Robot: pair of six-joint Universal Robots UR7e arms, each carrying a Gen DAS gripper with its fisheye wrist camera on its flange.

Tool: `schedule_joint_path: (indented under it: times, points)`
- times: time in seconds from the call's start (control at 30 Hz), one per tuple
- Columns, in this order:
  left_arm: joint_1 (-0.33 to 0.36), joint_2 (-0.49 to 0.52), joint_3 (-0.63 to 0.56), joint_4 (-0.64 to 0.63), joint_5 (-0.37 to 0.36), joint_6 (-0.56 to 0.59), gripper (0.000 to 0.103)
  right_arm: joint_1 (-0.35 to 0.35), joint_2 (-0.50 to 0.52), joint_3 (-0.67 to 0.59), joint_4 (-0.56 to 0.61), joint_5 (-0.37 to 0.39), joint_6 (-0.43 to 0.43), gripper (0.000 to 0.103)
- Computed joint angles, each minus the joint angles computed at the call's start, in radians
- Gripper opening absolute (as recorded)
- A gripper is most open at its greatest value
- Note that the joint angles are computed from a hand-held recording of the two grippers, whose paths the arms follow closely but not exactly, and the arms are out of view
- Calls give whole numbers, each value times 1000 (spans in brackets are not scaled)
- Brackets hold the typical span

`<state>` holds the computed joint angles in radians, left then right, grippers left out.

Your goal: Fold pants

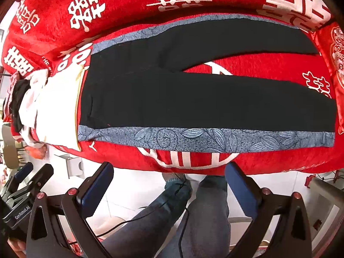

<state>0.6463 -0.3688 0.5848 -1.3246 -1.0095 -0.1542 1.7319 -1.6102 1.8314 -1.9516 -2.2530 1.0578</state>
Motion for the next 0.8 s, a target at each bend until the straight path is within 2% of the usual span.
schedule_joint_path:
  times: [0.43, 0.57, 0.63, 0.8]
  points:
    - [2, 0, 1, -2, -5, 2, 103, -1, -5, 11, -9, 0, 11, 103]
    - [22, -2, 18, -22, -23, -3, 103, -3, -17, 38, -33, -10, 15, 103]
    - [38, 11, 7, -3, -35, -22, 103, -12, -31, 70, -72, 2, 6, 103]
    - [79, 26, 27, 2, -85, -47, 103, -64, -57, 178, -267, 98, -70, 103]
